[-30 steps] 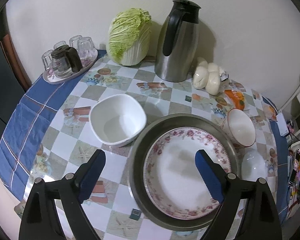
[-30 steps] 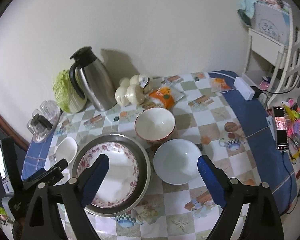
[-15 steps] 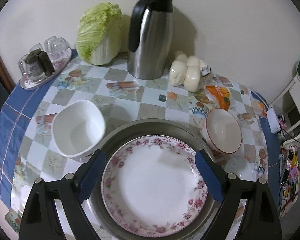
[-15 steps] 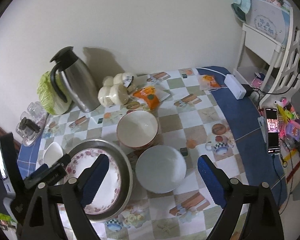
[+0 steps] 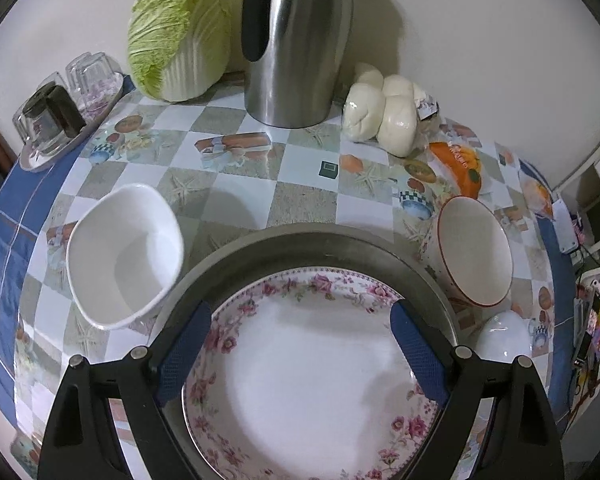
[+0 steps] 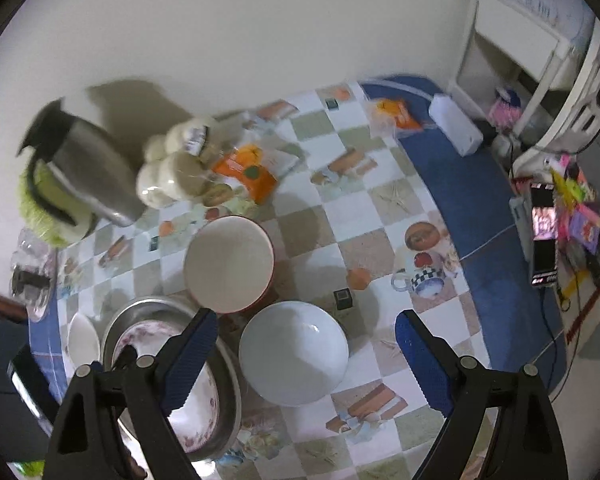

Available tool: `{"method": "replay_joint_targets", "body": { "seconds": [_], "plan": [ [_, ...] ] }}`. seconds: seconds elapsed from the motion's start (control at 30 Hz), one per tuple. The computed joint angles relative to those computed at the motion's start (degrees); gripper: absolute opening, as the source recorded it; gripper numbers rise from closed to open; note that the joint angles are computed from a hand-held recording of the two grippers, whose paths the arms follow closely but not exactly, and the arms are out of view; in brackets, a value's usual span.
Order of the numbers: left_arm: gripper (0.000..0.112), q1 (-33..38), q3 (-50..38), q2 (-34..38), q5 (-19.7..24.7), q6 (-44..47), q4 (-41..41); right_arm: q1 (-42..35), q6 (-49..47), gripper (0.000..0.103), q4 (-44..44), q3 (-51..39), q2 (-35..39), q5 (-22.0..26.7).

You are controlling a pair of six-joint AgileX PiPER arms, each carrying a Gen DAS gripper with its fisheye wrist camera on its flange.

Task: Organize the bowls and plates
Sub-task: 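Move both grippers to the red-rimmed strawberry bowl, then grasp the red-rimmed bowl rim with both grippers and lift it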

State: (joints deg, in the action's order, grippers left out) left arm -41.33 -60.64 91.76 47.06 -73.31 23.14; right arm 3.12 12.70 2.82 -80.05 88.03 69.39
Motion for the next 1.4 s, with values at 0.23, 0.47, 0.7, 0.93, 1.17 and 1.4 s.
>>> {"method": "replay_joint_targets", "body": {
  "seconds": [0.23,0.47,0.7,0.93,1.17,1.4],
  "plan": [
    [0.092,3.76,-4.90,0.71,-0.71,8.29,-1.88,0.65,2.28,0.092,0.65,-0.63,8.08,-3.62],
    [0.102,7.62,-15.97,6.97,2.33,25.01,-9.71,2.65,0.18,0.092,4.12,2.13,13.68,-10.52],
    [0.102,8.14,-31.01,17.35,10.59,29.20,-12.76,3.73,0.02,0.092,2.59,2.66,17.24,-16.02],
    [0.102,6.04,-40.97,25.86,14.12,29.66,-14.19,4.03,-3.22,0.091,2.60,3.26,19.48,-19.73],
    [0.081,4.96,-44.97,32.46,13.73,30.81,-17.96,2.23,-6.98,0.069,4.09,5.13,20.50,-22.83],
    [0.057,6.06,-44.94,34.87,11.20,32.00,-22.32,-0.08,-16.31,0.051,10.60,6.71,21.57,-25.32]
  ]
}}
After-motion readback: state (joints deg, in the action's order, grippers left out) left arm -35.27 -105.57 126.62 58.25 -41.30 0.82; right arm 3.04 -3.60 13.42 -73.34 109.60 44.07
